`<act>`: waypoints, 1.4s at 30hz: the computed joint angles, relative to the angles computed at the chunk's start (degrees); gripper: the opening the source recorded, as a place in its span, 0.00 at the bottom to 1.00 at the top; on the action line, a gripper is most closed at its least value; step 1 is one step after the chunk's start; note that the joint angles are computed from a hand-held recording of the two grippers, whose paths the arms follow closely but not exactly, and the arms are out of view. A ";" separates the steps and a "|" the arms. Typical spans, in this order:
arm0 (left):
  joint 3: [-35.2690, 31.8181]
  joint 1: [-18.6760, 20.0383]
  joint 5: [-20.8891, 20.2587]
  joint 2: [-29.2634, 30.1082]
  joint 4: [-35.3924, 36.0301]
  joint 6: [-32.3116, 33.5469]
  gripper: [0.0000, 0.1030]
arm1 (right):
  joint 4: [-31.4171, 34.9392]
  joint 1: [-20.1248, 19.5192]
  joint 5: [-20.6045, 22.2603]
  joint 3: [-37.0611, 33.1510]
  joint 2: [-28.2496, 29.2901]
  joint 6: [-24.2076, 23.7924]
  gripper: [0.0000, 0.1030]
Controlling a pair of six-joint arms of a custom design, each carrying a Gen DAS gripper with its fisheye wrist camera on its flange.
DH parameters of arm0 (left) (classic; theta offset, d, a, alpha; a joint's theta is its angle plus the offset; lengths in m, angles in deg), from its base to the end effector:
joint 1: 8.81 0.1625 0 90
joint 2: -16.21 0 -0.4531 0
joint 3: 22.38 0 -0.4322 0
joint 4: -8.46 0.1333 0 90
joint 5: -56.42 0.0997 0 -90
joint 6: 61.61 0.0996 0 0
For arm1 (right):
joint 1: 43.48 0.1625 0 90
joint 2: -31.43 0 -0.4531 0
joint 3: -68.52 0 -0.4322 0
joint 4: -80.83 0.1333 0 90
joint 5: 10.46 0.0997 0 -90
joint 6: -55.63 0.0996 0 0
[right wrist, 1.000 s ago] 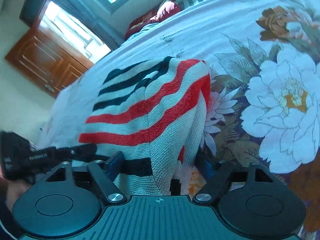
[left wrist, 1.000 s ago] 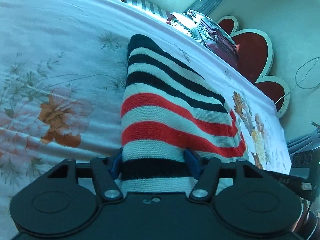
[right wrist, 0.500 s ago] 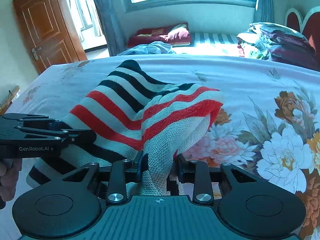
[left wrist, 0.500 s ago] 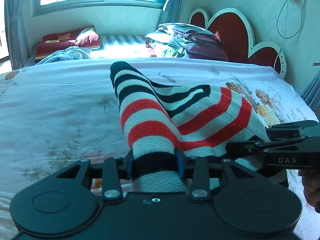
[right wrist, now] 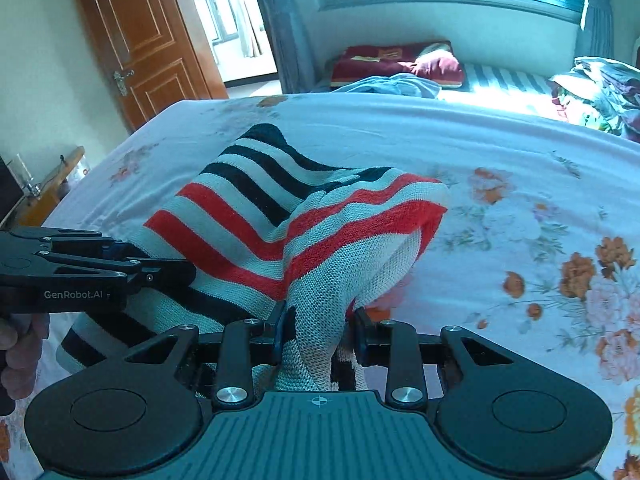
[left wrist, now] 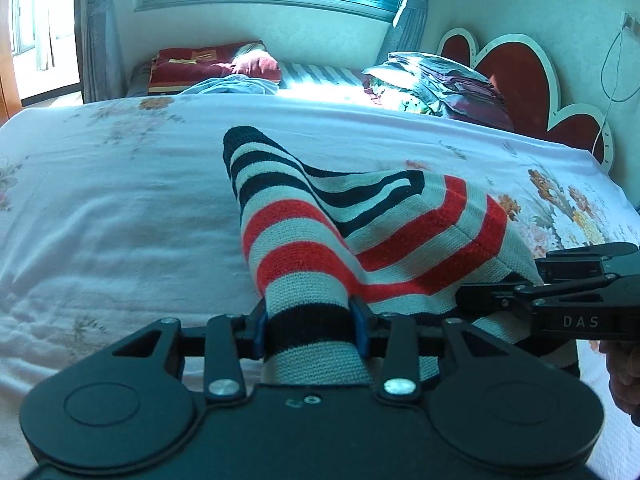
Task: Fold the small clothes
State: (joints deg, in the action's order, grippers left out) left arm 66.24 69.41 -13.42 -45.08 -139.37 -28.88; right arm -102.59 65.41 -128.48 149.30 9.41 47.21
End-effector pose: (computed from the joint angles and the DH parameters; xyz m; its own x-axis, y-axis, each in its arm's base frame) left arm 0.0140 -0.7537 0.3315 -0.7080 0.4732 -0.5242 0.6642 0.6985 -0.2664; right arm 0.3331 -0.7064 -0.0528 -0.8728 -0.1466 0.4655 -0.3984 0.7650 -0.5060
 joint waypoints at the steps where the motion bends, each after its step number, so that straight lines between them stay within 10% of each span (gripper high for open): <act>1: -0.54 0.64 -0.08 0.00 0.81 -0.05 0.37 | 0.69 0.12 0.01 -1.02 0.86 0.22 0.31; 14: -1.86 4.16 -1.91 0.03 -0.61 2.17 0.72 | 1.93 -0.83 -3.21 -1.21 2.58 9.07 0.47; 18: -1.73 4.55 -5.79 -2.27 -1.55 5.15 0.00 | -8.86 2.26 -11.97 0.43 2.29 2.06 0.66; 24: -1.24 3.10 -4.34 -0.80 0.73 10.32 0.02 | -1.13 3.01 -11.48 -4.27 3.61 -2.57 0.10; 42: 1.24 3.06 -3.25 -0.23 -1.55 13.03 0.00 | 4.88 2.31 -17.46 -7.47 6.60 -2.17 0.09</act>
State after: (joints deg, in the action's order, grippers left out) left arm 67.48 72.47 -16.67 -45.31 -140.92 -15.84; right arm -97.71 67.72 -145.94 141.83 16.01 45.04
